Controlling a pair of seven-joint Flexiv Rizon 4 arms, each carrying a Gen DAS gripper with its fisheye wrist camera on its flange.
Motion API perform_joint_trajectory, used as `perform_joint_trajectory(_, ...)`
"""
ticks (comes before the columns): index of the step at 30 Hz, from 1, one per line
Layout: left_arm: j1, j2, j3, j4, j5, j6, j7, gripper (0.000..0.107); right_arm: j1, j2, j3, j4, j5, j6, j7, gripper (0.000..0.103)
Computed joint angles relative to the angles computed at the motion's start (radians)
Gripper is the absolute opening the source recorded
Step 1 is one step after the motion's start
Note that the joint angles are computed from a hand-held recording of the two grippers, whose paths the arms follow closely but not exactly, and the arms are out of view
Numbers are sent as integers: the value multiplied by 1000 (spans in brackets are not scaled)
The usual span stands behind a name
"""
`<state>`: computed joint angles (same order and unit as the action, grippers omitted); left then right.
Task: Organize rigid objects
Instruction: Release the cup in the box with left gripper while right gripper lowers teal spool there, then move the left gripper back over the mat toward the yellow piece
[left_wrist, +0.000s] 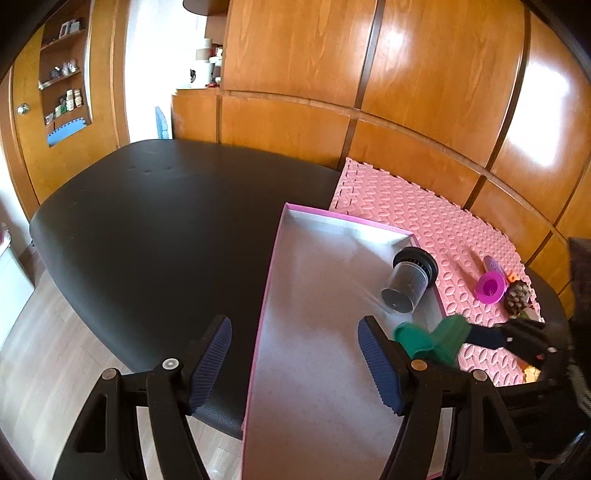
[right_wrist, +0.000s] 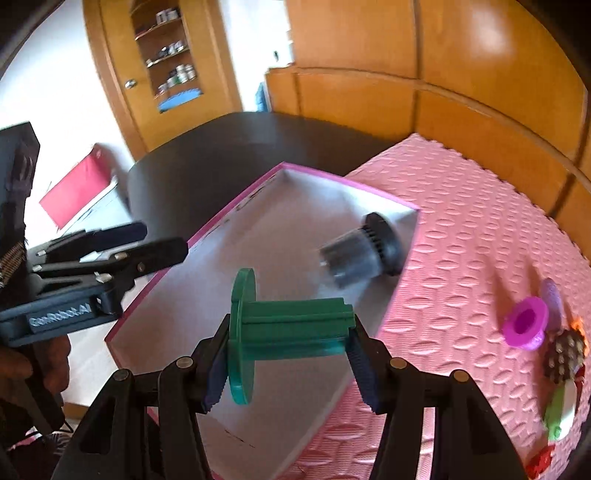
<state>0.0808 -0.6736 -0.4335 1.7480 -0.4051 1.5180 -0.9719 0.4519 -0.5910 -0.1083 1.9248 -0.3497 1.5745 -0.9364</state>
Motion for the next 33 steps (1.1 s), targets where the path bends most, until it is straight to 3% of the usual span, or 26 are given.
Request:
perform_joint_trajectory(4,7,2,3,5,-1,8,-7,74,-70,-47,82,-80,3,-81,-42,58)
perform_joint_trajectory(10,-11,2,35,9,17,29,-33,80,-83,-115,62,-173,2,-172,-15,57)
perform_joint_trajectory(14,-16,2,43,16,41,53,-45,80,-46,-138,-15,-191,-22,-161,46,57)
perform_joint_trajectory(16,-19,1,49,16,54,62,-52,82,-68,-143,8,-203,-18,-165,49,58)
perform_joint_trajectory(22,-24,2,59,17,84,68,-71,82,-68,-123,12,-173,-12,-110,61,79)
perform_joint_trajectory(27,-36,7,74,16,99,60,-80,82,-25,-91,-37,-118,-4,-47,107,80)
perform_joint_trajectory(33,-52,13,88,16,109,52,-81,82,74,-50,-160,-33,4,30,165,80)
